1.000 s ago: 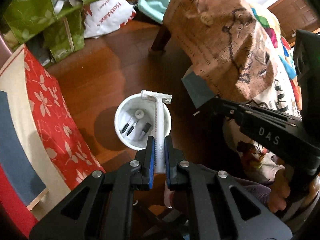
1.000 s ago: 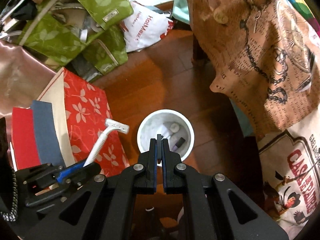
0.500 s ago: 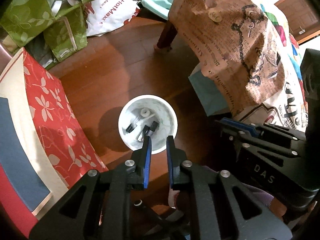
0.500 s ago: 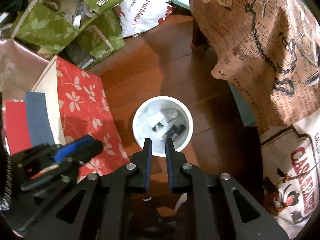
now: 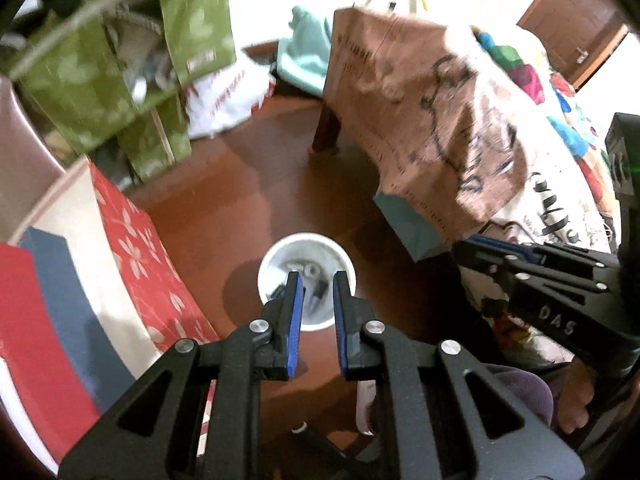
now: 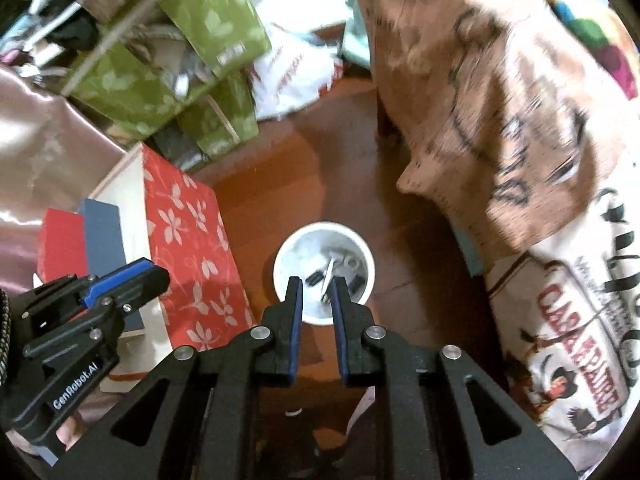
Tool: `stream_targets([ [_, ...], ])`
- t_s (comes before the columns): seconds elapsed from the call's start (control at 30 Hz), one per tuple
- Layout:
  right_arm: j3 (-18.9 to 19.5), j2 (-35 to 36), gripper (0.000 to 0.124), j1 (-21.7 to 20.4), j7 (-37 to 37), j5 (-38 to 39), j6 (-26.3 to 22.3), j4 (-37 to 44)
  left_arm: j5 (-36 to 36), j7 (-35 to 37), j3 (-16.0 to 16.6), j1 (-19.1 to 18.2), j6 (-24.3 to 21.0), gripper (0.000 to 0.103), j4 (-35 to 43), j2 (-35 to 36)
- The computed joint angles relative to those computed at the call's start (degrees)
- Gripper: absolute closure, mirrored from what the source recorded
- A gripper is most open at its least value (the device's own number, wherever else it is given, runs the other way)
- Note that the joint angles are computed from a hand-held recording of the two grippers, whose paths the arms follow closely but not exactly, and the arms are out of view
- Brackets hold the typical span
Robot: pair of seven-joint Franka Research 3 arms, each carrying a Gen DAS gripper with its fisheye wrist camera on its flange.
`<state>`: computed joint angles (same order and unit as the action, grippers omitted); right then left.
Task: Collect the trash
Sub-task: 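Move both open tools back over the bed items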
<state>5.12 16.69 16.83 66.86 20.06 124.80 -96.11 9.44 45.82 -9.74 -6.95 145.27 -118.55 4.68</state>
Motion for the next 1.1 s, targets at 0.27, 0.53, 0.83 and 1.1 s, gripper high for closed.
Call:
stream_targets([
  [0.27, -0.69, -10.99, 0.111, -3.06, -7.47, 8.99, 6.21, -7.6, 10.93, -7.76, -1.27, -1.97, 0.0, 0.091, 0.48, -6.66],
  [0.53, -3.43, -21.07, 0.111, -4.44, -15.72, 18.55, 12.88, -13.95, 23.26, -14.97, -3.97, -4.12, 0.09, 0.091, 6.41, -8.25],
  [0.83, -7.66, -28.3, 0.111, -5.75, -23.47, 25.34, 21.3, -18.52, 34.31, -19.31, -5.52, -9.49, -2.68, 0.091, 19.62, -1.3],
  [1.1, -10.54, -29.6, 0.085, -7.94, -25.71, 26.69, 28.04, -19.05, 38.55, -17.8, -3.45, -17.1, -5.37, 0.054, 35.06, 9.3],
])
